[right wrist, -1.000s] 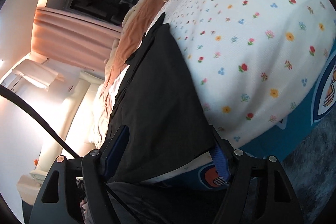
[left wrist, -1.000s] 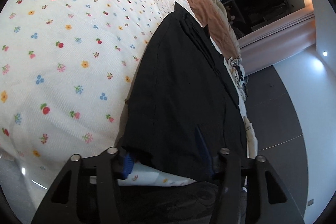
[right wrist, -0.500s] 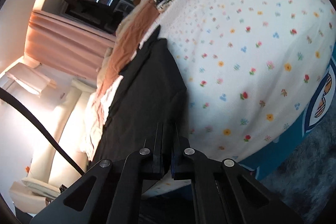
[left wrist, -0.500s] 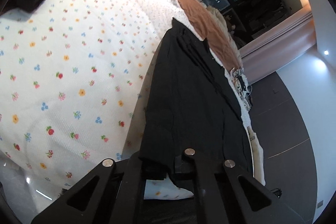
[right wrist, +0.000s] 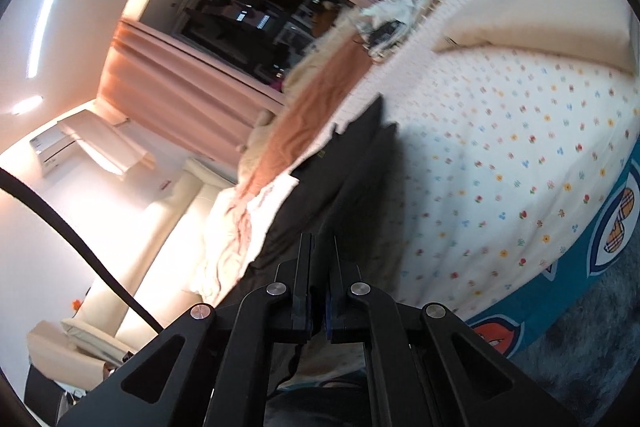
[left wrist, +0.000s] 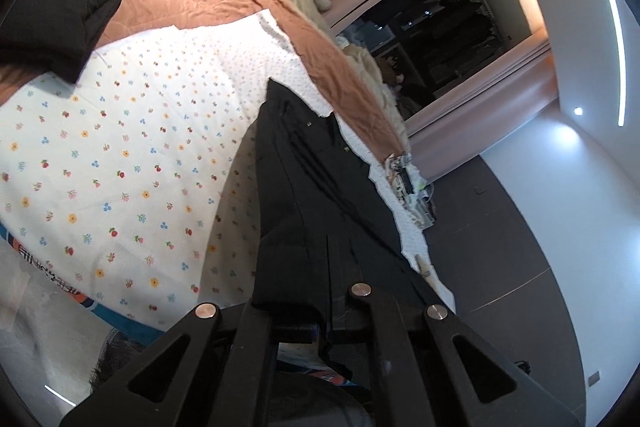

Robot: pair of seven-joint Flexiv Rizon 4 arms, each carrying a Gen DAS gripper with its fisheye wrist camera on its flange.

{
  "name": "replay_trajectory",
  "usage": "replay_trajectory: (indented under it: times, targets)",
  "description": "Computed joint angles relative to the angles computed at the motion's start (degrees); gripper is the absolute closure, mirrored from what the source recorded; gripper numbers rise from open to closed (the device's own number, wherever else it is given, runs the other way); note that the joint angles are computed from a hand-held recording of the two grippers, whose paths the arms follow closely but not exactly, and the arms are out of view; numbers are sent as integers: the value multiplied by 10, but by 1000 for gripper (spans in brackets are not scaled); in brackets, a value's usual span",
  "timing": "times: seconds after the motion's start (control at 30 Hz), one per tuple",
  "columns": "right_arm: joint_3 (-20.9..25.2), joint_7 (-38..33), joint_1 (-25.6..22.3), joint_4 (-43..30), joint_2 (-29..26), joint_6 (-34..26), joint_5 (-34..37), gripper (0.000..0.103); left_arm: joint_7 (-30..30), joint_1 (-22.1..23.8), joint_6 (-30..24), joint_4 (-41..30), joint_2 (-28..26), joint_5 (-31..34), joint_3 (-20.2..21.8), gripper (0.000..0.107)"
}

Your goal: Fold large clothes

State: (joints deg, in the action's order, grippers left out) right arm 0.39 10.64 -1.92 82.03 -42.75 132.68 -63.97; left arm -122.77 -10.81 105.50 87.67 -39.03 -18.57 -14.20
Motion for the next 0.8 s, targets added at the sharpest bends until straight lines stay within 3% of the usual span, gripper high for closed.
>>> replay_trajectory:
  times: [0.2, 0.47, 0.67, 0.8]
  targets:
    - [14, -88, -1, 115, 75, 55, 75, 103, -26, 32, 55, 66, 64, 33, -39, 103]
    - [34, -190, 10, 235, 180, 75, 174, 103, -71, 6, 112, 112, 128, 55, -7, 103]
    - [42, -237, 19, 276, 206, 102, 213, 103, -85, -11, 139, 117, 147, 64, 13, 103]
    - [41, -263, 39, 236, 174, 86, 241, 103, -76, -13, 126, 87, 134, 60, 21, 103]
